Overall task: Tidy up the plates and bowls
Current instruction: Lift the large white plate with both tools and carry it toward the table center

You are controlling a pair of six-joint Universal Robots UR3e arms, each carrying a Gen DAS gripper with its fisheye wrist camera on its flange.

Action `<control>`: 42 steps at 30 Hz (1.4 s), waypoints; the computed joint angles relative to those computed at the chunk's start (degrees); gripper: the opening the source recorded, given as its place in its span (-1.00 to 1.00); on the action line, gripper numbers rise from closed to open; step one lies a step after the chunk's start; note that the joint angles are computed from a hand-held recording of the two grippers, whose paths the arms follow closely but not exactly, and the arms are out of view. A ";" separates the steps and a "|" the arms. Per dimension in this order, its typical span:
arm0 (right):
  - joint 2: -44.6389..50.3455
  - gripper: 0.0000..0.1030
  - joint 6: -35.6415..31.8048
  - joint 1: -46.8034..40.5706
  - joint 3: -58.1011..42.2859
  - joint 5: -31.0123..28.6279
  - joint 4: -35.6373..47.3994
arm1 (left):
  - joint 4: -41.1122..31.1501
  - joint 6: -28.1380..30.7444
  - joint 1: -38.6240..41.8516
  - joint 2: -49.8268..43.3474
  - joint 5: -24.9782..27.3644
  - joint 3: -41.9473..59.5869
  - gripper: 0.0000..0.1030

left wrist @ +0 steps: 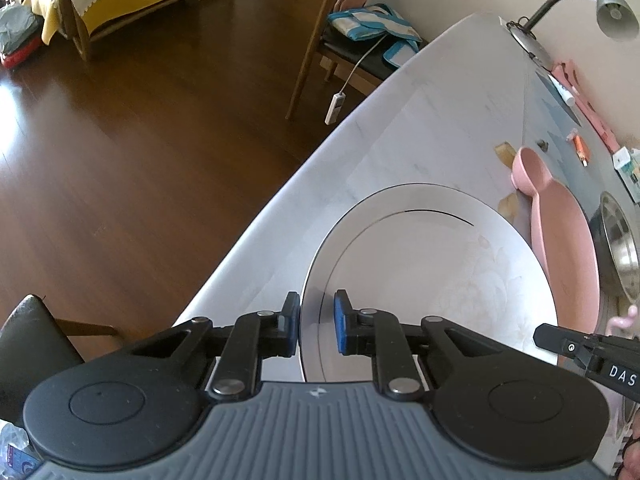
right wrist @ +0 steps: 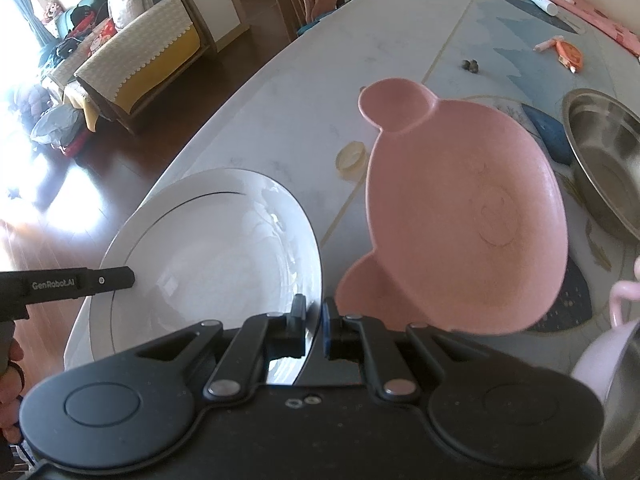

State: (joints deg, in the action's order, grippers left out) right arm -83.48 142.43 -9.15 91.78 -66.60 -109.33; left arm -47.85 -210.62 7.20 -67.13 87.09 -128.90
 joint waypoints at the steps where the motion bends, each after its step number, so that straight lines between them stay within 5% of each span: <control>1: -0.36 -0.85 -0.21 -0.33 0.27 0.04 0.31 | -0.02 -0.14 -0.19 0.10 -0.04 -0.03 -0.70; 21: -21.58 -0.86 -10.97 -16.62 14.47 1.13 13.35 | -2.42 -0.13 -8.64 7.14 -1.63 -3.87 -0.75; 42: -29.32 -0.87 -26.59 -45.23 19.83 0.31 24.65 | 4.89 -0.44 -29.46 -13.63 0.43 10.13 -0.86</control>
State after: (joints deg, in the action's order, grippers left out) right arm -112.79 115.84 -54.38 111.61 -66.29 -84.67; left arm -42.97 -211.06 -22.26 -80.76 87.52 -118.77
